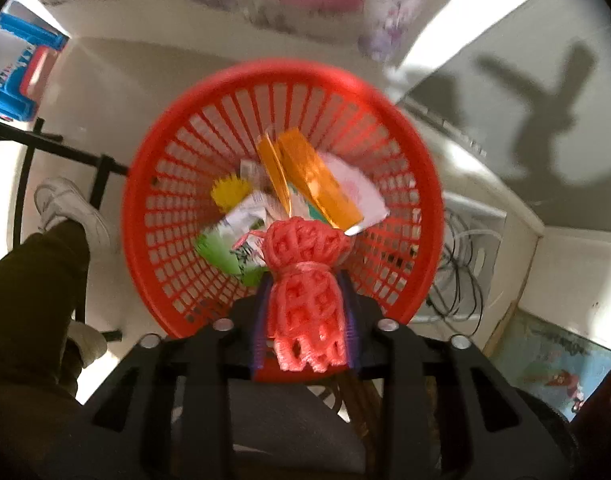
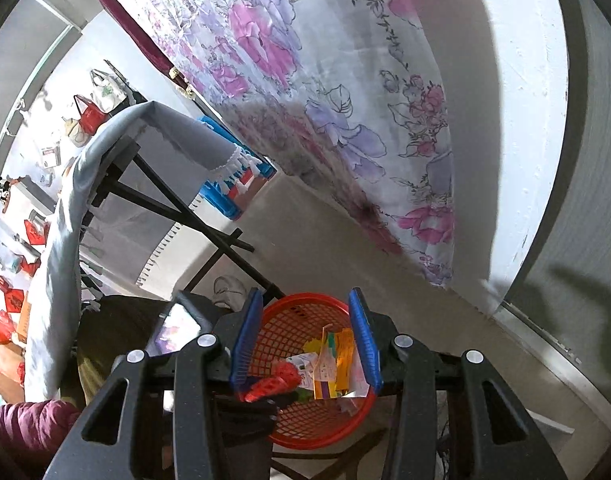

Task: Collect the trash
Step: 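Open the right tool over the basket while the left tool drops the red net, then move both open tools back over the table toward the remaining trash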

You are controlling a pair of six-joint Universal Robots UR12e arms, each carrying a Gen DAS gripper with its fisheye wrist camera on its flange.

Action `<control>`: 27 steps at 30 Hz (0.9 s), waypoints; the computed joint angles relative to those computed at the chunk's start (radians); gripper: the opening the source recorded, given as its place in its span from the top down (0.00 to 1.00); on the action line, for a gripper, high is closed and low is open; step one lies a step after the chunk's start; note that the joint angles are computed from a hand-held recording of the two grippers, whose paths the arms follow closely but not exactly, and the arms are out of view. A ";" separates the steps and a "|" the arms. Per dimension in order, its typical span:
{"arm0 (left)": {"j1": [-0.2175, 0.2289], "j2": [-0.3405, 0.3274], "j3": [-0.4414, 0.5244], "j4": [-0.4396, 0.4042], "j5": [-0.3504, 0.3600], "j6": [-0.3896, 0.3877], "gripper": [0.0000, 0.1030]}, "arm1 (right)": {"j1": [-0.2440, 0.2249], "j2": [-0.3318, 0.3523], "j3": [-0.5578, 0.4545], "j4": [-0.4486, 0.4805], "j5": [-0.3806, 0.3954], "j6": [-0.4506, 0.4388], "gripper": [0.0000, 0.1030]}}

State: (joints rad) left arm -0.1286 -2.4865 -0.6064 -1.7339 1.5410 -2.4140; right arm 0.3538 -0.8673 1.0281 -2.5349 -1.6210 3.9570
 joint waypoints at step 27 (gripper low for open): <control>0.056 0.247 -0.351 0.591 -0.159 -0.009 0.14 | 0.027 -0.016 -0.065 -0.020 -0.100 -0.045 0.23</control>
